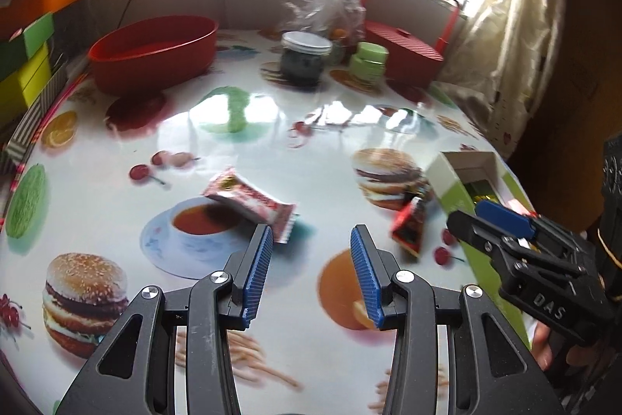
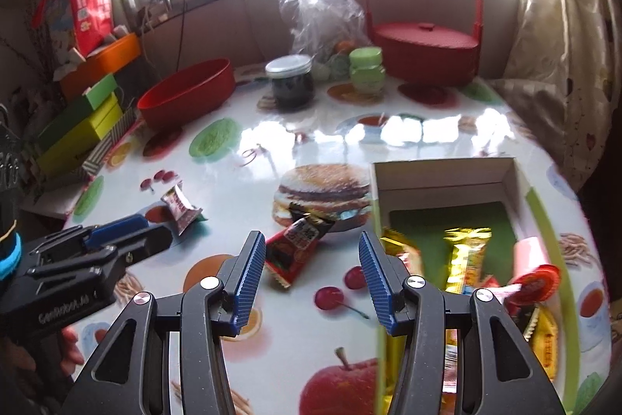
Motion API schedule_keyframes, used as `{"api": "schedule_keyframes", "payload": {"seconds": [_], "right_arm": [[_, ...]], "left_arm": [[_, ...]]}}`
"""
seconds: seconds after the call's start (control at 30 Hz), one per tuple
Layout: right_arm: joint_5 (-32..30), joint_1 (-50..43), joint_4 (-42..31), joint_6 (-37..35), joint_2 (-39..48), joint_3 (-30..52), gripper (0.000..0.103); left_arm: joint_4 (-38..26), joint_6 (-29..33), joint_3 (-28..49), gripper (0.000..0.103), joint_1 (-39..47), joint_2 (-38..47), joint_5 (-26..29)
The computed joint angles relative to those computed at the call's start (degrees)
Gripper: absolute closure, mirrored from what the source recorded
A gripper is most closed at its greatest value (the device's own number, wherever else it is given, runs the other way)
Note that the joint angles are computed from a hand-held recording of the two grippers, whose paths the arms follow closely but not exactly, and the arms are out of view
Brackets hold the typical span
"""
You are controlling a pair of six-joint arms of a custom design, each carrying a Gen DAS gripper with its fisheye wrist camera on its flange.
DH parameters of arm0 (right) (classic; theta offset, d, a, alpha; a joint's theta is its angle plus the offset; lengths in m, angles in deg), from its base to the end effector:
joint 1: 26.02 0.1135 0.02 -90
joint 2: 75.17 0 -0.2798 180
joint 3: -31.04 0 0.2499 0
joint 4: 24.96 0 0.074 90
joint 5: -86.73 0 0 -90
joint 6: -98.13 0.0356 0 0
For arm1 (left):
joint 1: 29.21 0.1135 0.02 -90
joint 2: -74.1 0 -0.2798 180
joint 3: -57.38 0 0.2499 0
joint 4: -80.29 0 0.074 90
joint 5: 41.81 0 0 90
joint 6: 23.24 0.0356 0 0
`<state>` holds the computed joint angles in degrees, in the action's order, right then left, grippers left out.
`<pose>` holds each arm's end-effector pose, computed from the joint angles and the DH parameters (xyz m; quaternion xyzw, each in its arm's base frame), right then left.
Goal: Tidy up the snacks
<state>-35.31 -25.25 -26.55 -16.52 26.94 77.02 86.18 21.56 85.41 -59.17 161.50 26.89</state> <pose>0.2733 0.0226 0.0915 -0.2780 0.8838 0.2041 0.3163 0.1784 -0.0879 0.0919 -0.1812 0.9174 -0.0487 0.3511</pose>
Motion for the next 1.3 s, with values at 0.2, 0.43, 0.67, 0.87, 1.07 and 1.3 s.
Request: {"api": "schedule_keyframes", "payload": {"seconds": [0.2, 0.43, 0.67, 0.87, 1.07, 1.3], "right_arm": [[2.5, 4.2, 0.5, 1.8, 2.6, 1.2, 0.053], [5.5, 8.5, 1.0, 4.3, 6.3, 3.4, 0.053], [8.6, 10.2, 2.3, 6.5, 8.6, 4.9, 0.053], [7.7, 10.6, 1.7, 5.4, 9.7, 5.7, 0.056], [8.8, 11.2, 1.4, 4.7, 10.7, 6.3, 0.057], [10.6, 11.7, 4.4, 5.2, 11.1, 5.3, 0.064]], "left_arm": [[3.9, 3.0, -0.9, 0.059, 6.4, 4.2, 2.5], [8.9, 5.1, -0.5, 0.059, 12.5, 8.5, 7.7], [10.7, 6.3, 1.0, 0.06, 16.6, 10.8, 11.1], [10.3, 8.5, 3.7, 0.06, 17.5, 13.8, 11.9], [7.5, 10.3, 6.9, 0.06, 16.5, 16.1, 9.3], [9.3, 10.9, 6.7, 0.06, 15.5, 17.4, 7.0]]}}
